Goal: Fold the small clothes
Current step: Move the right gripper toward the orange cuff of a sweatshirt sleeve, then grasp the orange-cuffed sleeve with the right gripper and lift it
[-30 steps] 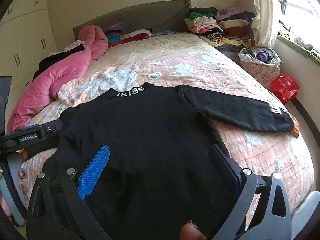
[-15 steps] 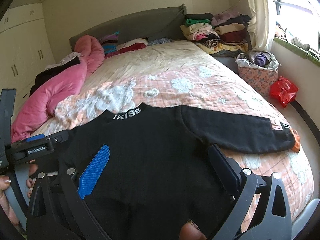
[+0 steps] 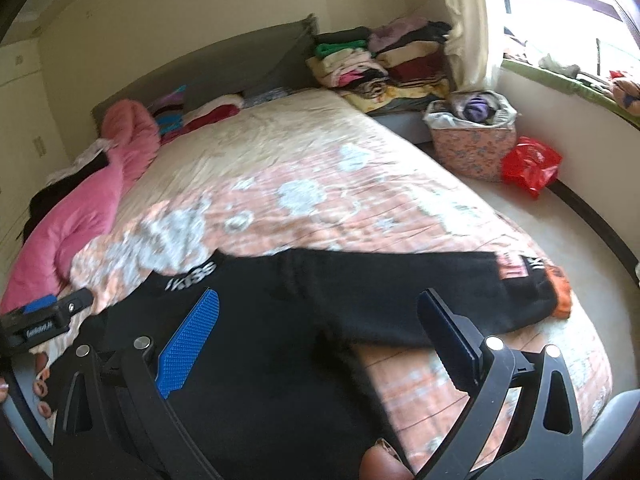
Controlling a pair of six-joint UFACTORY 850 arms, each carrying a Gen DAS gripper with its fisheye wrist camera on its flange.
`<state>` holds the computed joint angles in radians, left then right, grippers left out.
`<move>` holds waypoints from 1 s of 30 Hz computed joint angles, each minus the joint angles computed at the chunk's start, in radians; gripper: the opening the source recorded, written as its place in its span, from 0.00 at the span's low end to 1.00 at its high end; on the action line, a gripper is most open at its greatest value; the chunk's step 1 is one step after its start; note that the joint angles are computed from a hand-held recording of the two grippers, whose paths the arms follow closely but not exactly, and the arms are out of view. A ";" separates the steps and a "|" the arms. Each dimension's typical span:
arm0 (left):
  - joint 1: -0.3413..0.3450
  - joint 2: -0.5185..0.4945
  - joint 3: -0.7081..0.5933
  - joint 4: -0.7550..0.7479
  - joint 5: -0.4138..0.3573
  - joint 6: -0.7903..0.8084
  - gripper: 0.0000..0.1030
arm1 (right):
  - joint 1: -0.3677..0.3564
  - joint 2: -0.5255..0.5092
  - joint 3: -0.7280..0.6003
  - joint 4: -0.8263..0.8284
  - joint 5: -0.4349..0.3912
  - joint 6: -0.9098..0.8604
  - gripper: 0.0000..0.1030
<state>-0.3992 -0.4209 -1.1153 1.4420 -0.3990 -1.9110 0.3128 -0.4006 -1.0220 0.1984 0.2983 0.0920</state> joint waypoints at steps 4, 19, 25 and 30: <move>-0.004 -0.041 -0.048 -0.030 0.008 0.039 0.92 | -0.035 -0.011 -0.022 0.093 -0.002 -0.051 0.96; -0.024 -0.162 -0.096 0.127 0.009 -0.142 0.92 | -0.162 -0.103 -0.079 0.435 -0.030 -0.243 0.96; -0.036 -0.197 -0.112 0.167 0.068 -0.152 0.92 | -0.200 -0.153 -0.089 0.607 -0.047 -0.358 0.96; -0.044 -0.229 -0.129 0.130 0.118 -0.099 0.92 | -0.241 -0.187 -0.096 0.726 -0.045 -0.437 0.96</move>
<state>-0.4434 -0.6502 -1.2448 1.5717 -0.2806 -2.0103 0.0721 -0.5881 -1.1181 0.9244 0.2532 -0.3452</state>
